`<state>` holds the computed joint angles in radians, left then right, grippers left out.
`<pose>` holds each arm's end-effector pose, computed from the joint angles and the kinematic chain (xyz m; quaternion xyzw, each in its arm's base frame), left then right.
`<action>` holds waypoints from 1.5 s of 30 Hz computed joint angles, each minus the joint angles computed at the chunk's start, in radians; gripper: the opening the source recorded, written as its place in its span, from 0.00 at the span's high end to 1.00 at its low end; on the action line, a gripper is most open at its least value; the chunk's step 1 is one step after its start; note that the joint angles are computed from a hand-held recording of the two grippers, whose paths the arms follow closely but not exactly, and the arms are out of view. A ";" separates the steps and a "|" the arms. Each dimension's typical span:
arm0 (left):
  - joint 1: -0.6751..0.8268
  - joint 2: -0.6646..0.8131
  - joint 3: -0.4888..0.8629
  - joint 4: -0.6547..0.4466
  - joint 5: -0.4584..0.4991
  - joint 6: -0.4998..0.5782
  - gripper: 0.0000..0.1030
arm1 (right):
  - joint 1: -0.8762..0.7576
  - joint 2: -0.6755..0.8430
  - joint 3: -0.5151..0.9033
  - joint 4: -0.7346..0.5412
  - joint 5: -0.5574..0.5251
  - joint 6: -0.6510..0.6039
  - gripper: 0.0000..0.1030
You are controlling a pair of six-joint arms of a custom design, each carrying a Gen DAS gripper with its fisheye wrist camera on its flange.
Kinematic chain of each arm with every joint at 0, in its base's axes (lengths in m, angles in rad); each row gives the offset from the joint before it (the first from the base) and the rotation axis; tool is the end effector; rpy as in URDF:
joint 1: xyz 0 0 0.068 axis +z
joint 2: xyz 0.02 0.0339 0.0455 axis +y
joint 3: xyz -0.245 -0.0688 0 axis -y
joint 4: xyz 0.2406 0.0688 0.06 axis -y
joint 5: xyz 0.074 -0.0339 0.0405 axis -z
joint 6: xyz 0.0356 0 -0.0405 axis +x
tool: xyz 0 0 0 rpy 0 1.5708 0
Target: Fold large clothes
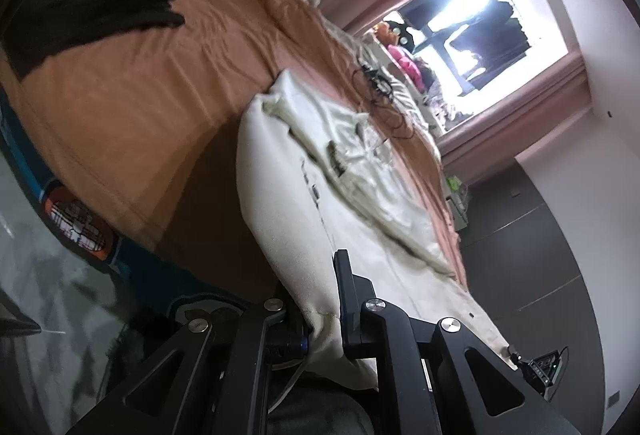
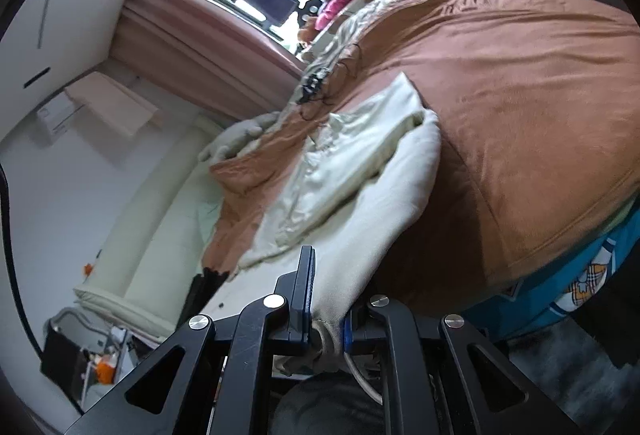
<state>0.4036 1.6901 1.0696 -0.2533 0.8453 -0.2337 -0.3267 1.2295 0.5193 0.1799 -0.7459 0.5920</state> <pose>0.3254 0.1100 0.1908 -0.1355 0.8579 -0.3577 0.3430 0.2407 -0.0560 0.1823 0.1959 0.8046 0.3746 0.4170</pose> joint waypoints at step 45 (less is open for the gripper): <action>-0.060 0.015 0.466 -0.224 -0.073 -0.016 0.90 | 0.047 0.134 0.451 -0.104 -0.030 0.028 0.89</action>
<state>0.3439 1.7056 1.5358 -0.4773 0.7725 -0.2498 -0.2794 1.3632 0.9702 0.0761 -0.7757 0.6202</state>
